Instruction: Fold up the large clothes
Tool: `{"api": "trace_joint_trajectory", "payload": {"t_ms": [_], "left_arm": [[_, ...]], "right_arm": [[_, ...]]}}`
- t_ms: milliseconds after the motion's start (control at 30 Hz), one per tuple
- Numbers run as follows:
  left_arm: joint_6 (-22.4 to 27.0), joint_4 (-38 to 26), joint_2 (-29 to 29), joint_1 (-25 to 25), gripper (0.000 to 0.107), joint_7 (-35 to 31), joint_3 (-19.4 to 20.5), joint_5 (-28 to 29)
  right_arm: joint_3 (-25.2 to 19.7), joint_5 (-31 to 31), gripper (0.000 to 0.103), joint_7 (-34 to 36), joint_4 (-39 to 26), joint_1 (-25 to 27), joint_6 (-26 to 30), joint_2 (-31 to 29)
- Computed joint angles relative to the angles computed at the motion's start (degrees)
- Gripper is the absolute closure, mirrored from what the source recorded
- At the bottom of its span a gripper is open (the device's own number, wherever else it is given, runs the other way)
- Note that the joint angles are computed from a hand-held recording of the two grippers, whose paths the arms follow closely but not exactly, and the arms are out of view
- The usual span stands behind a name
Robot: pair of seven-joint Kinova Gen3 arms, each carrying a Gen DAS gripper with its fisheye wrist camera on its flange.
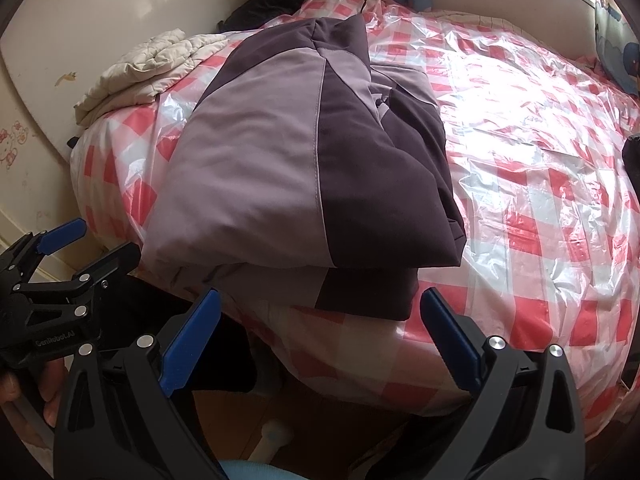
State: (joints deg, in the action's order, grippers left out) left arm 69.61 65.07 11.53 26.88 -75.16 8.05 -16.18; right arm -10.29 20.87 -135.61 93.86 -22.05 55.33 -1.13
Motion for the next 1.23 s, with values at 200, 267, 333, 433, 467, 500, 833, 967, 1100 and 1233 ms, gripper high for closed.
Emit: {"api": "trace_joint_trajectory", "payload": {"t_ms": [200, 267, 333, 433, 467, 500, 833, 967, 1100, 1233], "left_arm": [[0.0, -0.5, 0.3, 6.0, 0.01, -1.3, -7.9, 2.3], [-0.1, -0.4, 0.2, 5.9, 0.01, -1.3, -7.9, 2.4], [-0.3, -0.4, 0.4, 6.0, 0.01, -1.6, -8.7, 3.5], [-0.3, -0.5, 0.5, 5.9, 0.01, -1.4, -8.9, 4.3], [-0.2, -0.5, 0.5, 5.8, 0.01, -1.4, -9.0, 4.6], [0.0, -0.7, 0.6, 6.3, 0.01, -1.7, -10.1, 5.6], [-7.7, 5.7, -3.1, -8.8, 0.01, -5.5, -0.8, 18.8], [-6.0, 3.8, -2.0, -1.2, 0.01, -3.5, -6.6, 13.5], [-3.6, 2.2, -0.6, -0.6, 0.01, -1.3, -6.2, 10.5], [-2.7, 2.3, -0.6, -5.0, 0.01, 0.0, -0.2, 8.3]], "right_arm": [[0.3, -1.1, 0.007, 0.8, 0.1, 0.4, -0.3, 0.2], [0.4, -1.2, 0.007, 0.9, 0.2, 0.4, -0.4, 0.1], [0.4, -1.3, 0.007, 1.0, 0.2, 0.5, -0.4, 0.2], [0.5, -1.8, 0.007, 1.3, 0.4, 0.7, -0.7, 0.2], [0.6, -2.0, 0.007, 1.5, 0.5, 0.8, -0.8, 0.1], [0.6, -2.1, 0.007, 1.7, 0.6, 0.8, -0.9, 0.2], [1.0, -4.4, 0.007, 2.9, 2.1, 1.5, -2.6, 0.3], [0.8, -3.9, 0.007, 2.1, 2.5, 1.4, -2.7, 0.1], [0.6, -3.5, 0.007, 1.5, 2.5, 1.3, -2.6, -0.3], [0.5, -3.4, 0.007, 1.5, 2.4, 1.3, -2.4, -0.5]]}}
